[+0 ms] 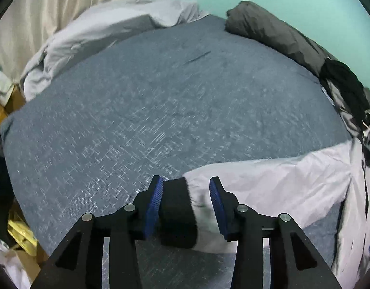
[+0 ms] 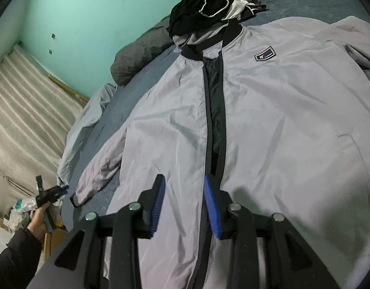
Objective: Fold clothes
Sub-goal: 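Pull the sleeve by its cuff outward across the bed with the left tool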
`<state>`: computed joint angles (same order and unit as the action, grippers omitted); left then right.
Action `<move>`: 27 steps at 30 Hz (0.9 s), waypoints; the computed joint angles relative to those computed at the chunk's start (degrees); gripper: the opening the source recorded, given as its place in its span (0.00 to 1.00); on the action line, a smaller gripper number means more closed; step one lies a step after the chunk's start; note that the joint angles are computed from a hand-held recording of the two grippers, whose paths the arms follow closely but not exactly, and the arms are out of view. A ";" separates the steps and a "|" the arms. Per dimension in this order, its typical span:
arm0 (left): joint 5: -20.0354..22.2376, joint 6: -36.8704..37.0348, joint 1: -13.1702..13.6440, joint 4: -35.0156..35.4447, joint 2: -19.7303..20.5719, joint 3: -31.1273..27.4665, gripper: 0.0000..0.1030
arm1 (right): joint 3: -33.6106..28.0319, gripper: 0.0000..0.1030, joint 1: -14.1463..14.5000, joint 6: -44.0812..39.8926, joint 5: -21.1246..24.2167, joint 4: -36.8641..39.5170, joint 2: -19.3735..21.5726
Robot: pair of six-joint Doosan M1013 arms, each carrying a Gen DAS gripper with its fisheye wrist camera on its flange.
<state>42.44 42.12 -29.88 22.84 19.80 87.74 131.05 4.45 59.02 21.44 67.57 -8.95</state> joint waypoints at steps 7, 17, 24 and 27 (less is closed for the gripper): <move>-2.50 19.40 -4.04 -13.48 4.03 -5.20 0.43 | 0.46 0.37 1.29 2.21 -1.67 -0.90 -0.31; 2.00 25.45 -7.14 -22.24 14.00 -16.38 0.43 | 0.56 0.37 0.11 -2.18 -1.09 3.01 -0.54; 7.13 30.74 -8.52 -24.30 15.62 -17.30 0.41 | 0.59 0.37 -1.00 -5.23 0.28 6.06 -0.41; 6.82 29.75 -8.69 -23.36 14.91 -17.04 0.41 | 0.60 0.37 -1.13 -5.40 0.30 5.97 -0.51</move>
